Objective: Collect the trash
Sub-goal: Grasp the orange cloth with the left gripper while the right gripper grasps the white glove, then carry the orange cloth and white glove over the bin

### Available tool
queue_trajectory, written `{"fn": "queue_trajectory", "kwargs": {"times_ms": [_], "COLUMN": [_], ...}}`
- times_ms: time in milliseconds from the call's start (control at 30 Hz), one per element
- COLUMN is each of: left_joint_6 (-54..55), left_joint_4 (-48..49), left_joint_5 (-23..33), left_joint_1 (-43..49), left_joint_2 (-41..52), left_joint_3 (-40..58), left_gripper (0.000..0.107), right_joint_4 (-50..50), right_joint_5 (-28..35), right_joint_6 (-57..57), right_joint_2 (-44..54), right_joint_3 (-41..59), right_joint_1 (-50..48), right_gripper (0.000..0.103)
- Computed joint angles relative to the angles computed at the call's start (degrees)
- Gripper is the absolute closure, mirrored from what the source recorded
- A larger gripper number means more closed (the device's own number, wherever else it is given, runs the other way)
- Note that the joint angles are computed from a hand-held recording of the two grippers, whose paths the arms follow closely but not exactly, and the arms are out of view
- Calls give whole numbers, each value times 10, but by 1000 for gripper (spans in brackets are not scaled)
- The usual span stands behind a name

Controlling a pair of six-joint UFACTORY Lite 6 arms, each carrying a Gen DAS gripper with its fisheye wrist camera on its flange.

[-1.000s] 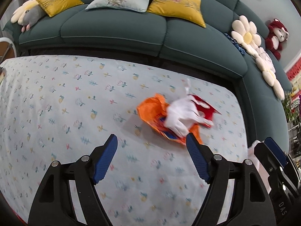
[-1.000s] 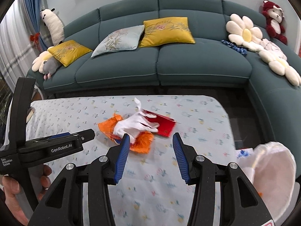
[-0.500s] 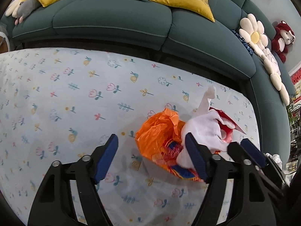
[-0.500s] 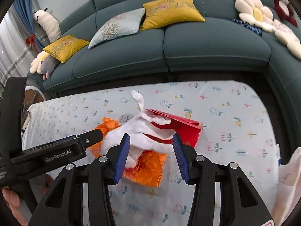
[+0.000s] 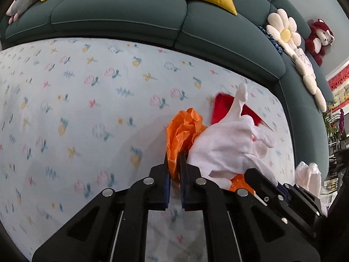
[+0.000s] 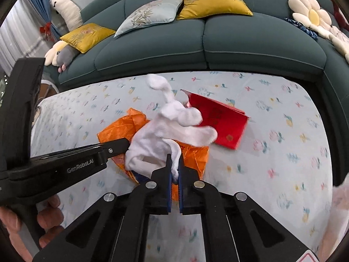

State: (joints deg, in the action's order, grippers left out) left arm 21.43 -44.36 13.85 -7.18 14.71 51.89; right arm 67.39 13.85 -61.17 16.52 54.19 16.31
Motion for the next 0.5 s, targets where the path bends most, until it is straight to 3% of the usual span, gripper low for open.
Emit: {"fn": "queue_trajectory", "kwargs": {"times_ms": [133,367,500], "left_joint_6": [-59,-350,-491], "left_joint_4": [43,293,408], "left_joint_5": [-1,24,59], "left_joint_1": [-27,-111,-168], "left_joint_2": [-63,-183,-237], "left_joint_3": [-52,-111,-115], "left_gripper": [101,102,102], "right_joint_4": [-52,-192,-240], "right_joint_5": [20,70,132], "right_joint_6": [43,171,206], "right_joint_2": [-92,-282,-393], "right_joint_3": [-72,-178,-218], "right_joint_1": [-19,-69,-134], "right_gripper": [99,99,99]}}
